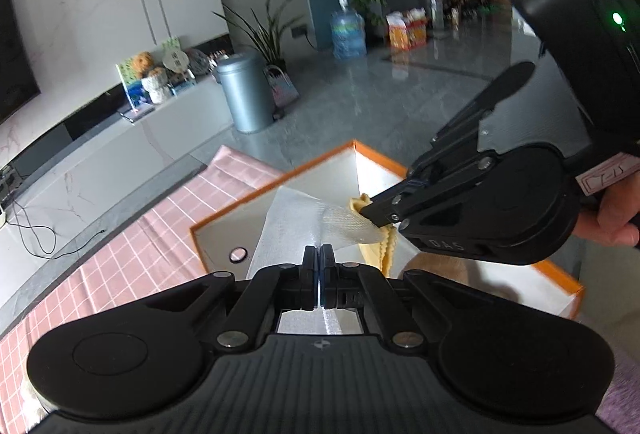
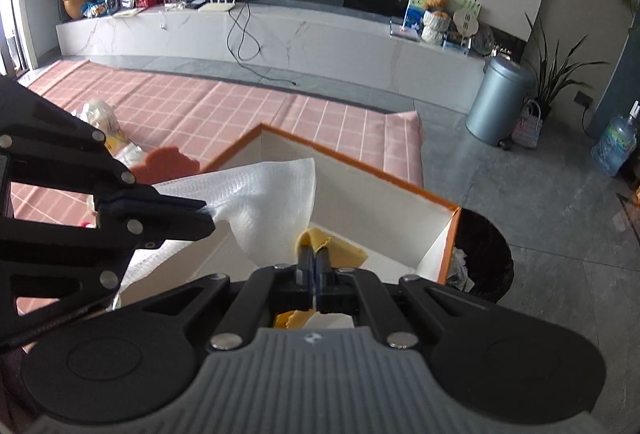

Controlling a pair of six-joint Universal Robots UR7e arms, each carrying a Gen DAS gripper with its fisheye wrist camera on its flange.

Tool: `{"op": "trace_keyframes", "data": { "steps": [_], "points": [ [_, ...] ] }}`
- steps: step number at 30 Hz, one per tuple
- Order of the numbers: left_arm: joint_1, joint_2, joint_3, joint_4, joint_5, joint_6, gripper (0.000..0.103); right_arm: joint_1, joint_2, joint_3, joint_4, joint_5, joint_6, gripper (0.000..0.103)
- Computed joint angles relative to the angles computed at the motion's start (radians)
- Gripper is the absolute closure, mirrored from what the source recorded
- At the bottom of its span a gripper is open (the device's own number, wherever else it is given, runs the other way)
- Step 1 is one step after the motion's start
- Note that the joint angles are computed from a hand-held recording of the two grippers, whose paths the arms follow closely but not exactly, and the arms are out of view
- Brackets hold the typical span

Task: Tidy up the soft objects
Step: 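Lower the yellow cloth into the shoebox and open the right tool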

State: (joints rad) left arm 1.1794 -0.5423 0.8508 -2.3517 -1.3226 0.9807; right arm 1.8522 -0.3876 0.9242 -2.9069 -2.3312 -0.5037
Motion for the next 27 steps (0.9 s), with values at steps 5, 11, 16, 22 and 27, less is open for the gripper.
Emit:
{"op": "trace_keyframes", "data": {
  "steps": [5, 11, 16, 22, 27],
  "points": [
    [-0.002, 0.05, -0.053, 0.075, 0.05, 0.067, 0.102, -0.033, 0.015, -0.03, 0.091, 0.019, -0.004, 0.103],
    [-0.005, 0.092, -0.111, 0.181, 0.134, 0.117, 0.102, -0.058, 0.028, -0.057, 0.2, 0.045, 0.034, 0.103],
    [-0.003, 0.117, -0.151, 0.243, 0.168, 0.115, 0.098, -0.069, 0.038, -0.077, 0.26, 0.05, 0.056, 0.103],
    [-0.001, 0.115, -0.13, 0.236, 0.196, 0.135, 0.095, -0.07, 0.039, -0.09, 0.327, 0.043, 0.071, 0.103],
    [-0.001, 0.107, -0.114, 0.211, 0.189, 0.139, 0.065, -0.067, 0.043, -0.099, 0.341, 0.027, 0.074, 0.099]
  ]
}}
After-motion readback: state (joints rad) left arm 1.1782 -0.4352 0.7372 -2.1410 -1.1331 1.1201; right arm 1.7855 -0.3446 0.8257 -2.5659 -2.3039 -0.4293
